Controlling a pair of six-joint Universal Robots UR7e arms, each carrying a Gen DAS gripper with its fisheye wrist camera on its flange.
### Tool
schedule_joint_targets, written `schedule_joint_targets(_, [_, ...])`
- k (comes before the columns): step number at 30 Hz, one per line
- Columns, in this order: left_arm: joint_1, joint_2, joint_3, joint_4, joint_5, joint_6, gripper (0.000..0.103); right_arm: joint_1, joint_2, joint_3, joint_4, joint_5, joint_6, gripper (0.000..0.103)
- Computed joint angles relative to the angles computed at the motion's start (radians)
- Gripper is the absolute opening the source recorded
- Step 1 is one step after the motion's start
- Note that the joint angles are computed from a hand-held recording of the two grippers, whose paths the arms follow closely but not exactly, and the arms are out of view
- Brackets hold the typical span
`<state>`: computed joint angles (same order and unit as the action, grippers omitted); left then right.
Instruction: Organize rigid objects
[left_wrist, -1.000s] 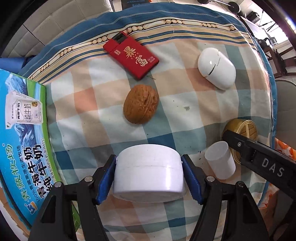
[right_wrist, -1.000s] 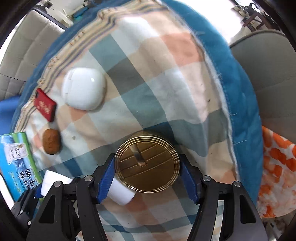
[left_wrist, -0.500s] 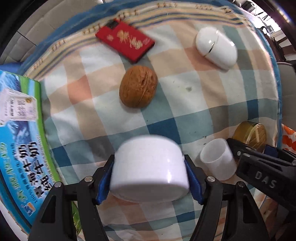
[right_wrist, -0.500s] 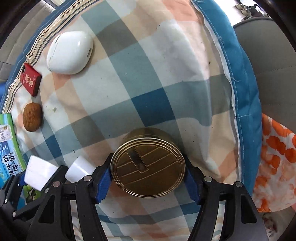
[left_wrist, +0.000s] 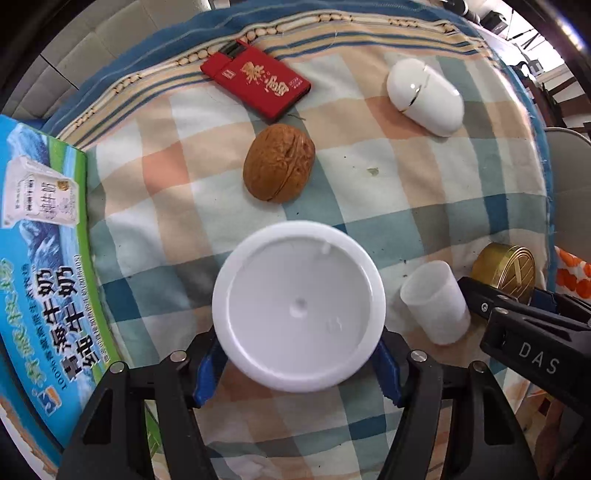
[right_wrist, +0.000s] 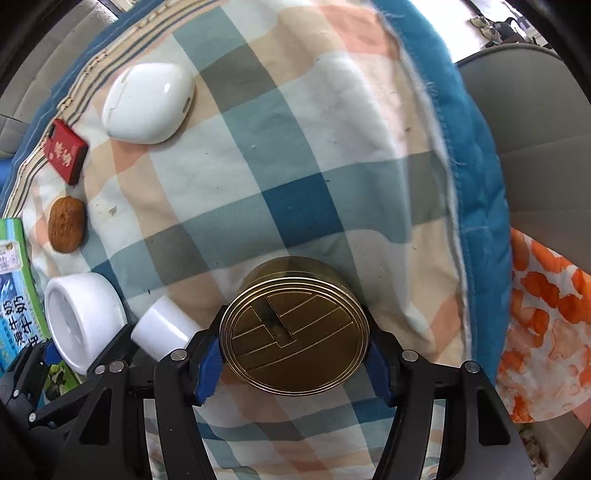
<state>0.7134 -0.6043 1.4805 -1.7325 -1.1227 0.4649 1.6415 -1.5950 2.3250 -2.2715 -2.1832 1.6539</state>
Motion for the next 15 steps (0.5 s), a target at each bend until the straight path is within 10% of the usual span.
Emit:
schedule_joint_targets(7, [-0.001,-0.074,-0.009,-0.009,-0.067,0.044,0.063,0.115,0.006,-0.091,0.174,-0.067,0.102,0.066])
schedule_joint_targets(9, [0.001,-0.089,-0.027,0.005,-0.081,0.053,0.008,0.149,0.015,-0.133,0.237,-0.086,0.128,0.066])
schedule_joint_targets(10, [0.006,-0.086,-0.053,0.035,-0.102,0.047,0.002,0.161,0.021,-0.149,0.255,-0.093,0.132,0.066])
schedule_joint_targets(15, [0.034,-0.022,-0.149,0.162,-0.104,0.02,0.009,0.177,0.044,-0.202,0.309,-0.083,0.112,0.066])
